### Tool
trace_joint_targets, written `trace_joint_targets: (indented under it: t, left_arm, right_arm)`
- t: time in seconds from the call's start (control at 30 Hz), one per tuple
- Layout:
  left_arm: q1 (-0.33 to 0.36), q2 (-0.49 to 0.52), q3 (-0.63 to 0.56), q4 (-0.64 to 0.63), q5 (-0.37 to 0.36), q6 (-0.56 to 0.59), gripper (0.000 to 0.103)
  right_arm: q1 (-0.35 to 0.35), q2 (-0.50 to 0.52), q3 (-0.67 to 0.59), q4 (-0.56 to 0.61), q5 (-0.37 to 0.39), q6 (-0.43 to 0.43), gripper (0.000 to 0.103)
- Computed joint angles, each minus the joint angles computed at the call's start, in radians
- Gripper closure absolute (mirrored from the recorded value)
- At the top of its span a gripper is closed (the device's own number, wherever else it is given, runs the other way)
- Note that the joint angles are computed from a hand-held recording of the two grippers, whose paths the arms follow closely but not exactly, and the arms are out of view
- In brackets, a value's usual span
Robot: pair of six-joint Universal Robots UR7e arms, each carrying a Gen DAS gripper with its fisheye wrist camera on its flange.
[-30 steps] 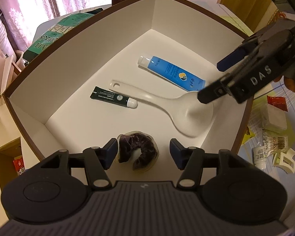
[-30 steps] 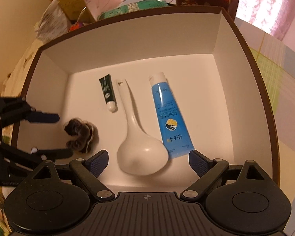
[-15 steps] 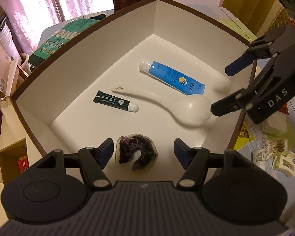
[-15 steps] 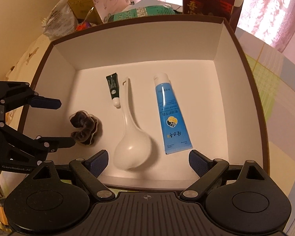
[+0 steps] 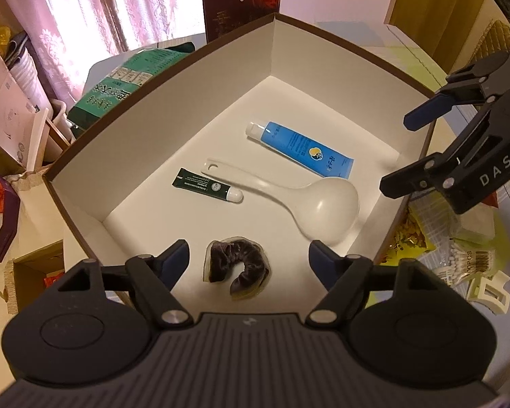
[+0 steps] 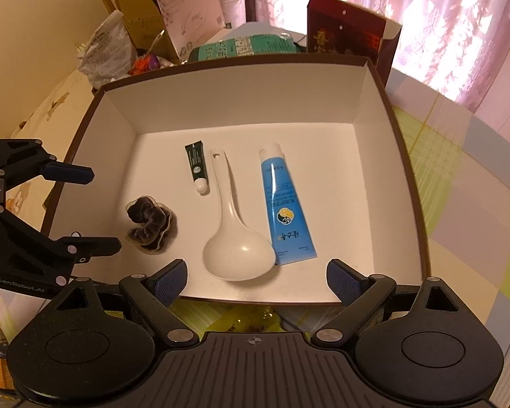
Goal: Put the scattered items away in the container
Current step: 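Withdraw both tools from the box toward the items on the table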
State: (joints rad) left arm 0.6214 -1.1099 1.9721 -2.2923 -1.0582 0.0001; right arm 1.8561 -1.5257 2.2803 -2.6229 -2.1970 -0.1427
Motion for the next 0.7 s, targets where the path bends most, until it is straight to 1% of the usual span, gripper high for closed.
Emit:
trace_joint_targets:
  t: [0.23,0.5,0.7]
  left_arm:
    - [-0.042,-0.036,0.026,0.019,0.033,-0.062,0.019]
    - [-0.098,-0.082,0.064,0.058,0.074,-0.157,0.016]
    - [-0.151,-0.118,0.095,0.085,0.101,-0.229,0.015]
  right_arm:
    - [0.034,-0.038,0.028,-0.022,-0.023,-0.034,0.009]
    - [0.067,-0.1,0.065,-0.04,-0.04,-0.023,0.009]
    - [0.091,-0.161,0.089,-0.028,-0.039,-0.027,0.009]
